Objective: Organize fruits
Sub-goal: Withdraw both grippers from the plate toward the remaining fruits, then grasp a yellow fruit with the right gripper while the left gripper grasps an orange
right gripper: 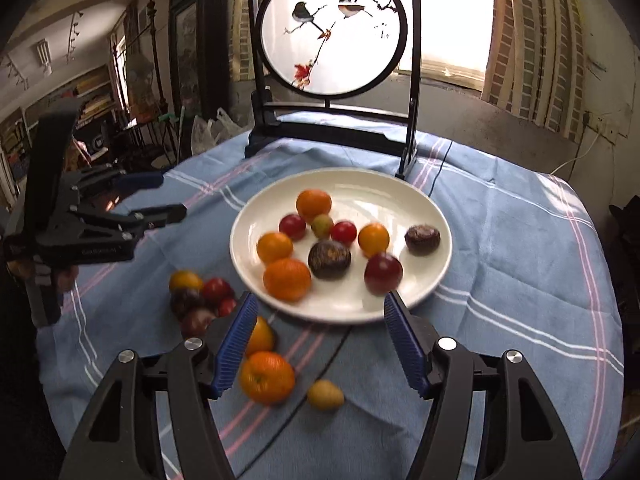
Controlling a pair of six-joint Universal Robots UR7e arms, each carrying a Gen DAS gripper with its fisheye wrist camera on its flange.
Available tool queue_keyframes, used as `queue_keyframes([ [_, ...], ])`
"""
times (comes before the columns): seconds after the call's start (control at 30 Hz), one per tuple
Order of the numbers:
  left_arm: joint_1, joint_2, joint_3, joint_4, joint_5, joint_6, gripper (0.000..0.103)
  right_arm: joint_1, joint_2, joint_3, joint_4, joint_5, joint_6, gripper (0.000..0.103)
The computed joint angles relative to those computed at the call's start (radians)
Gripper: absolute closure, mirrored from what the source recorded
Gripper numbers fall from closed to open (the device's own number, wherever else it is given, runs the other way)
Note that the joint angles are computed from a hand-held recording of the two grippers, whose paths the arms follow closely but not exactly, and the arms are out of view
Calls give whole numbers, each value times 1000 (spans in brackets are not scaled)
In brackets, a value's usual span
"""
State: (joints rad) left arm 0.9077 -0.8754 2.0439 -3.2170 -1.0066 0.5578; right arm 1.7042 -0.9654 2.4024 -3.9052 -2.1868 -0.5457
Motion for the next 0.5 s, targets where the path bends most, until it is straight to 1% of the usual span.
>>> queue_keyframes([
  [0.13, 9, -50, 75, 12, 7, 11, 37, -16, 47, 36, 18, -94, -18, 37],
  [0.23, 7, -76, 122, 26, 11, 27, 36, -26, 101, 30, -1, -146, -60, 40],
  [0.33, -3, -93, 161, 49, -3, 29, 36, -37, 119, 7, 13, -159, -80, 52],
  [0.4, -14, -101, 185, 67, -25, 38, 36, -46, 123, -9, 34, -158, -88, 56],
  [0.47, -31, -95, 207, 56, -41, 53, 36, -57, 117, -20, 73, -146, -85, 73],
  [0.5, -40, -91, 212, 59, -49, 53, 36, -61, 109, -17, 81, -128, -84, 76],
])
